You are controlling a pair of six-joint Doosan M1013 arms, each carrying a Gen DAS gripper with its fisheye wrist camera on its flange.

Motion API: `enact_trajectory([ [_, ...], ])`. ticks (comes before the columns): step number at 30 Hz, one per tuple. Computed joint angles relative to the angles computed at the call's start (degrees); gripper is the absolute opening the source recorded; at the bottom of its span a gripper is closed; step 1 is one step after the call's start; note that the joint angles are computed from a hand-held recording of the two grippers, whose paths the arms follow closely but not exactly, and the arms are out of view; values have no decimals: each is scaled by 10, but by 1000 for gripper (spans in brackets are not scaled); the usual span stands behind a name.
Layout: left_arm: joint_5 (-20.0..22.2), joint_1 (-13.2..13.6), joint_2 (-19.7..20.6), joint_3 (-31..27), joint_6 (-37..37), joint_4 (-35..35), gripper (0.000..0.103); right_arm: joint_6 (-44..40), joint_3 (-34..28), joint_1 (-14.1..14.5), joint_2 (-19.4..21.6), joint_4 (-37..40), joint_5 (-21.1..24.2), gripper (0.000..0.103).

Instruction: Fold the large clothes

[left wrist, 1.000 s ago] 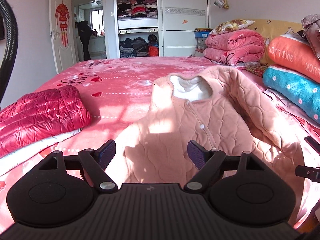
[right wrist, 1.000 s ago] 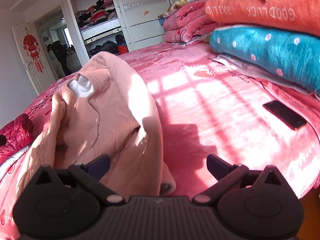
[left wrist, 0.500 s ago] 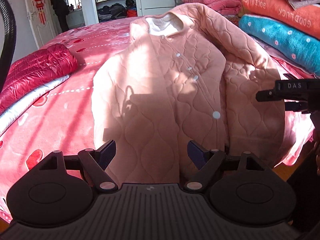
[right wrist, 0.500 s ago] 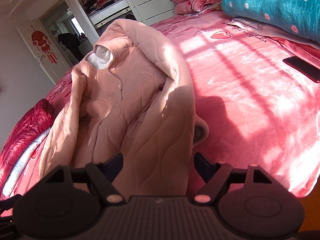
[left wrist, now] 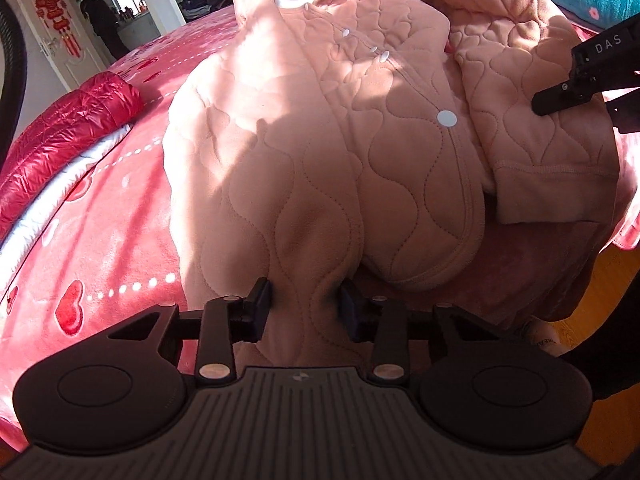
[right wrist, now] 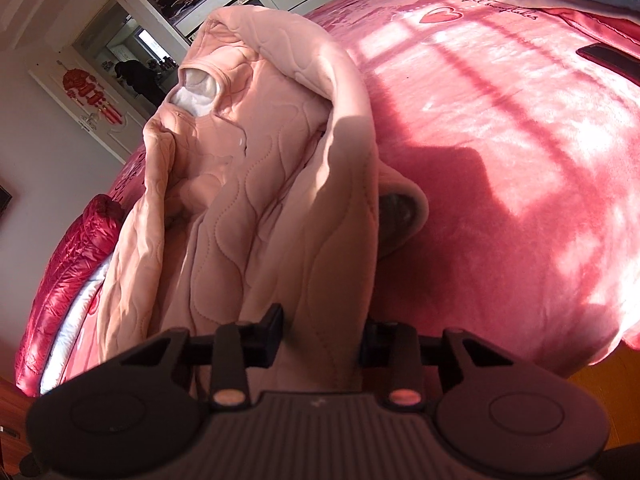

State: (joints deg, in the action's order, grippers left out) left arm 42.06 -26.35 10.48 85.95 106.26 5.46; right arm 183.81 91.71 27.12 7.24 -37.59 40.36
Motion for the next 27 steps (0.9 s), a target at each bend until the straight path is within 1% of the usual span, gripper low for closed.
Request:
enact_trajectory([
  [1, 2, 2, 1, -3, 0, -5, 37, 8, 2, 0, -1, -7, -4, 23],
  [2, 6, 5, 3, -10, -5, -11, 29, 16, 3, 1, -2, -18, -5, 17],
  [3, 8, 8, 3, -14, -10, -15, 23, 23, 2, 3, -3, -35, -1, 16],
  [4, 6, 9, 4, -17, -19, -15, 22, 27, 1, 6, -3, -52, 7, 15],
  [7, -2, 16, 12, -38, -49, -9, 21, 27, -11, 17, 0, -120, 52, 14],
  [10, -20, 20, 29, -65, -98, 25, 20, 37, -17, 17, 0, -172, 86, 14],
  [13, -34, 22, 54, -99, -151, 70, 18, 30, -28, 10, 3, -203, 123, 12],
  [14, -38, 22, 64, -111, -167, 88, 18, 19, -35, 5, 5, -209, 140, 11],
  [16, -42, 20, 83, -133, -195, 120, 18, 7, -41, -10, 2, -218, 156, 11],
  [18, -39, 21, 107, -165, -225, 152, 18, -11, -49, -26, 2, -227, 175, 11],
  [20, -35, 23, 129, -194, -250, 182, 18, -47, -60, -42, 6, -228, 200, 10],
  [23, -16, 27, 166, -243, -275, 211, 18, -80, -71, -69, 11, -224, 226, 9],
  [25, -4, 27, 187, -272, -298, 235, 18, -89, -74, -87, 13, -221, 234, 9],
  [26, 2, 28, 199, -288, -312, 251, 17, -92, -75, -95, 15, -219, 237, 9],
  [27, 5, 27, 209, -300, -329, 271, 14, -94, -77, -102, 16, -218, 241, 9],
])
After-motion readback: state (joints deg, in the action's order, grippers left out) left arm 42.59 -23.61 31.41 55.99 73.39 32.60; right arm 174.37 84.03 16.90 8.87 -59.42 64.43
